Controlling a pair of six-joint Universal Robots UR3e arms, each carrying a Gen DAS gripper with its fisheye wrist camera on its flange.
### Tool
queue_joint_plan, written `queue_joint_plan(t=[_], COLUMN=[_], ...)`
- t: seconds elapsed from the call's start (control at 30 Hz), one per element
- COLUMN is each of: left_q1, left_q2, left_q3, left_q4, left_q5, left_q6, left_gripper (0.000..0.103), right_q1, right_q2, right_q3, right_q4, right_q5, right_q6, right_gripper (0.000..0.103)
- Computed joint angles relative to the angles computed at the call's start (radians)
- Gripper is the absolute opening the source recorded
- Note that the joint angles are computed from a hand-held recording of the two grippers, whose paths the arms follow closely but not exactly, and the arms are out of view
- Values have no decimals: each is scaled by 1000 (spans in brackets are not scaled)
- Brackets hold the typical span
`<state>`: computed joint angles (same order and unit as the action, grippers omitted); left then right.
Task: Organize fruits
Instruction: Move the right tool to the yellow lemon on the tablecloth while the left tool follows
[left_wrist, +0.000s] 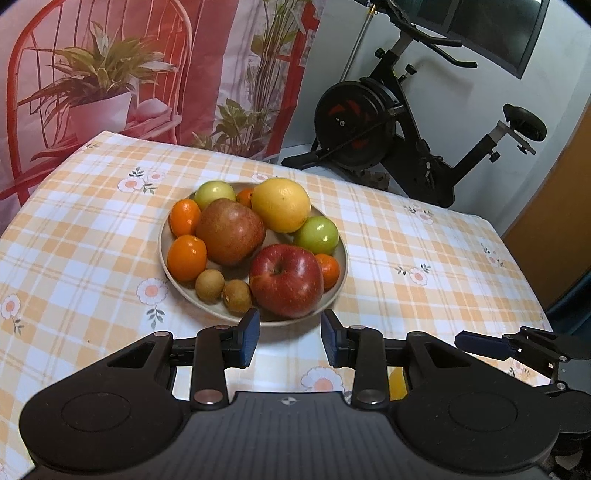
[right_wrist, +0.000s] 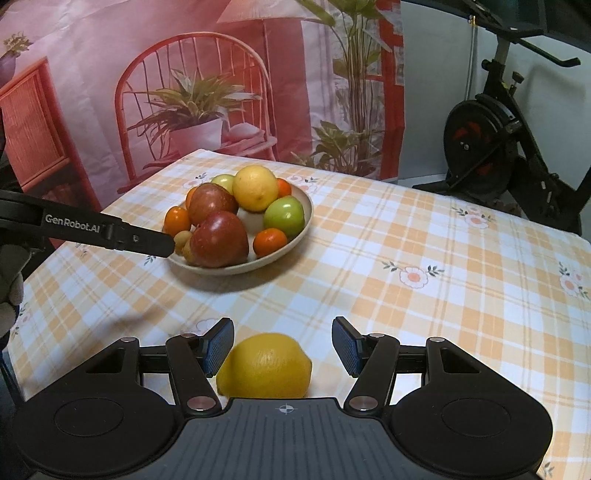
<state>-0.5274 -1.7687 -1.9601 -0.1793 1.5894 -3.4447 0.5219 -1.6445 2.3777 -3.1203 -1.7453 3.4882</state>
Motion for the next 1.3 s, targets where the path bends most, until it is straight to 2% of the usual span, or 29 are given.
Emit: queue_joint_plan(t=[0.6, 1.0, 1.3], left_q1=[-42, -30, -13], left_q2=[-25, -28, -40], left_q3=[-32, -44, -43], left_q4=[26, 41, 52], left_q5=[1, -38, -77], left_q6=[-38, -48, -59], left_gripper=[38, 38, 38], right_q1=[78, 33, -2], right_q2=[-39, -20, 34], right_q3=[59, 106, 115], right_q4=[23, 21, -47], right_q5=[-28, 7, 34], right_q6=[15, -27, -54], right_gripper=[56, 57, 57])
